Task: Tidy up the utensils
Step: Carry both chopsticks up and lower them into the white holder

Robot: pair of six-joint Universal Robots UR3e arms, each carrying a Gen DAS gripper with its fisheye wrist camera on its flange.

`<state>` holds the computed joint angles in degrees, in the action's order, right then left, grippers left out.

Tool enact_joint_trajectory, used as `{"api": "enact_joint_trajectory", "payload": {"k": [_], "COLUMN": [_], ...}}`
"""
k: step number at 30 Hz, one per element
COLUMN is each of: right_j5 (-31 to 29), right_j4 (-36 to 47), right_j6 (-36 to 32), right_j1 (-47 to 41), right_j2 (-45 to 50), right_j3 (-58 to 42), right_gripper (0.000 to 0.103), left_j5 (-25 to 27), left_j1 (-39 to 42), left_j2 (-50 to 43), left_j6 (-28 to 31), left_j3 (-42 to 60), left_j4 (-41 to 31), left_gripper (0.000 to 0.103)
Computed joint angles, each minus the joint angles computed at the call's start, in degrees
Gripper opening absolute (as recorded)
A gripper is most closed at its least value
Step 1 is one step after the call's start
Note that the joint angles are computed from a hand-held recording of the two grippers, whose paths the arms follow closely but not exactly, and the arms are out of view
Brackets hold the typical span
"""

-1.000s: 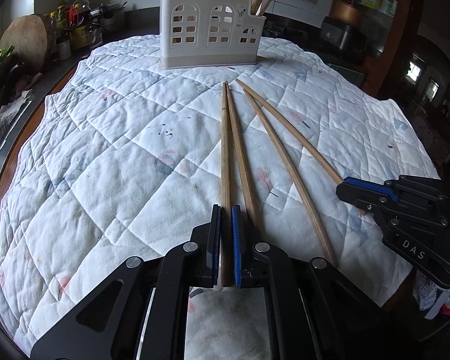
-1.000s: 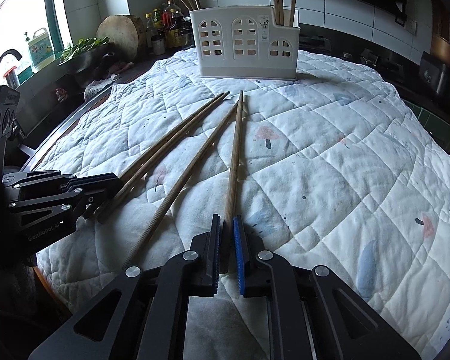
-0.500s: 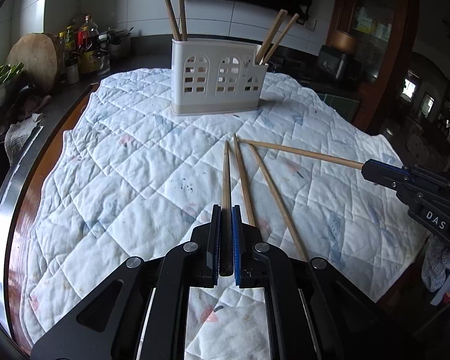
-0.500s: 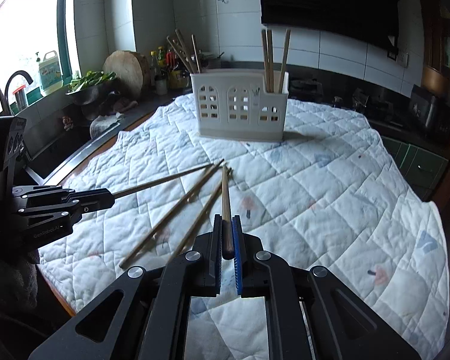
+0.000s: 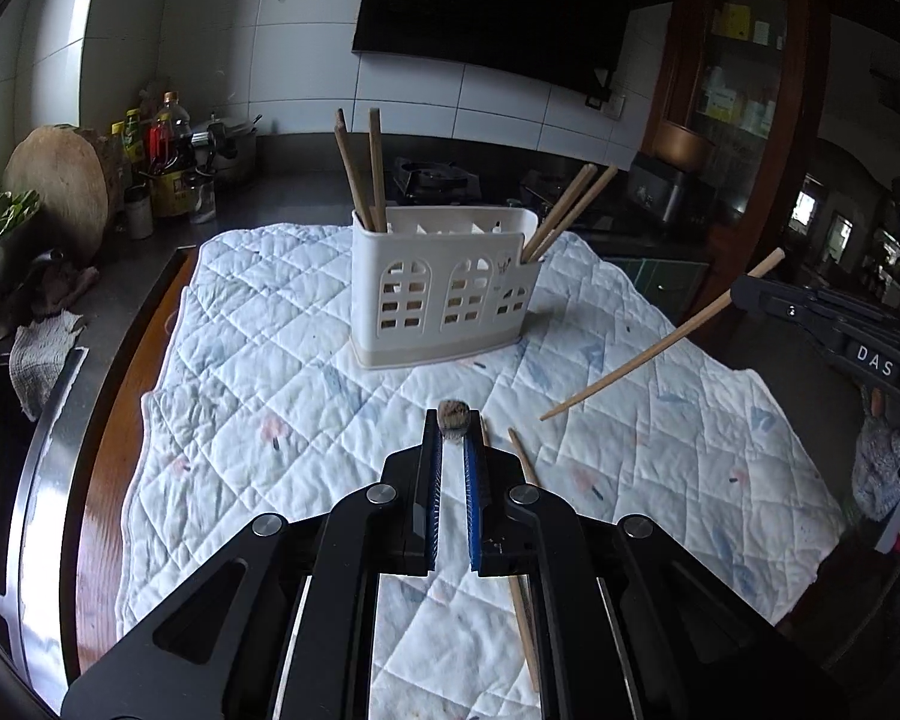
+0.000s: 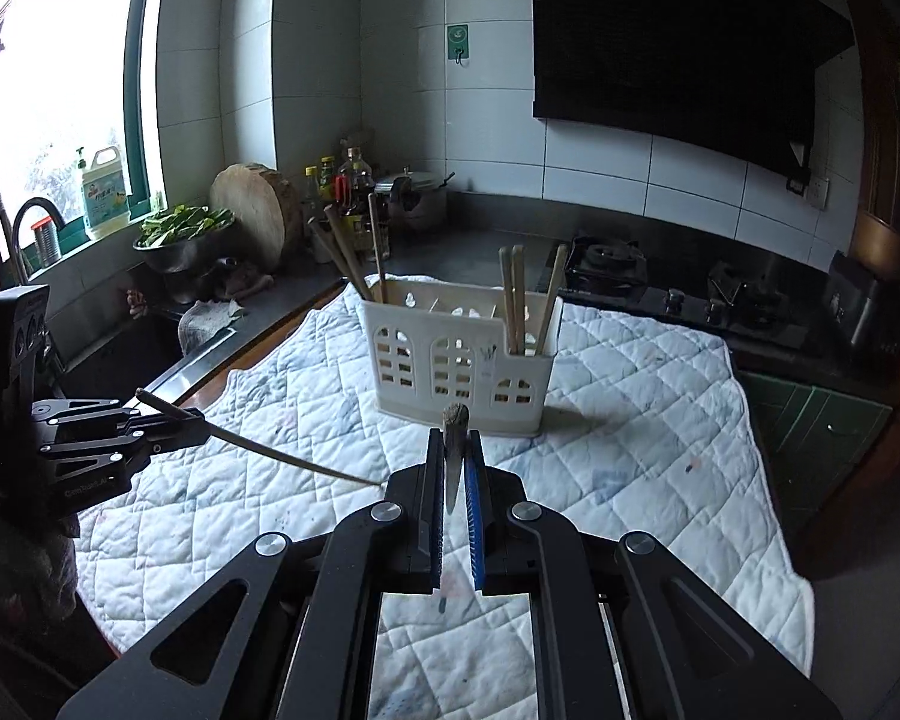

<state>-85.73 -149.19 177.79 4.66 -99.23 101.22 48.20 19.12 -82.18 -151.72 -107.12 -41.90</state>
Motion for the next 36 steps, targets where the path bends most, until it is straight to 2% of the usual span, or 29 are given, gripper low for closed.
{"api": "enact_joint_trajectory", "payload": {"k": [4,9,14,17,21,23,28,36], "right_j5": [1.07,-1.48,-4.55,-3.88,-1.36,-0.15,0.87,1.63], "right_j4": [6.49,13.52,16.97,17.72,20.28,22.53,27.24,28.81], "right_j6": [-1.68,-3.08,-4.24,-3.89,-3.26,-3.16,-3.06,-3.0], "right_j1": [-2.39,-2.93,-2.91,-3.85,-5.5,-6.05,-6.62,-6.6], "right_j2": [3.73,10.59,17.12,19.62,23.35,25.69,31.38,34.9], "right_j3": [-11.2,-25.46,-35.92,-39.75,-46.18,-50.01,-57.49,-58.4], "right_gripper": [0.007,0.007,0.007,0.007,0.007,0.007,0.007,0.007], "left_j5": [-0.17,-0.99,-1.86,-1.45,1.2,4.19,8.63,11.89], "left_j1": [-1.81,-3.34,-4.61,-5.56,-7.47,-9.07,-11.96,-14.02], "left_j2": [-5.16,-10.45,-15.71,-19.26,-25.09,-28.43,-38.1,-49.07], "left_j6": [-2.13,-5.14,-8.86,-11.25,-13.95,-14.63,-16.04,-15.32], "left_j3": [9.16,20.38,33.78,41.68,52.44,57.68,71.48,85.68], "left_j4": [-2.11,-4.32,-6.0,-6.31,-7.47,-8.27,-14.49,-23.75], "left_gripper": [0.006,0.006,0.006,0.006,0.006,0.006,0.006,0.006]}}
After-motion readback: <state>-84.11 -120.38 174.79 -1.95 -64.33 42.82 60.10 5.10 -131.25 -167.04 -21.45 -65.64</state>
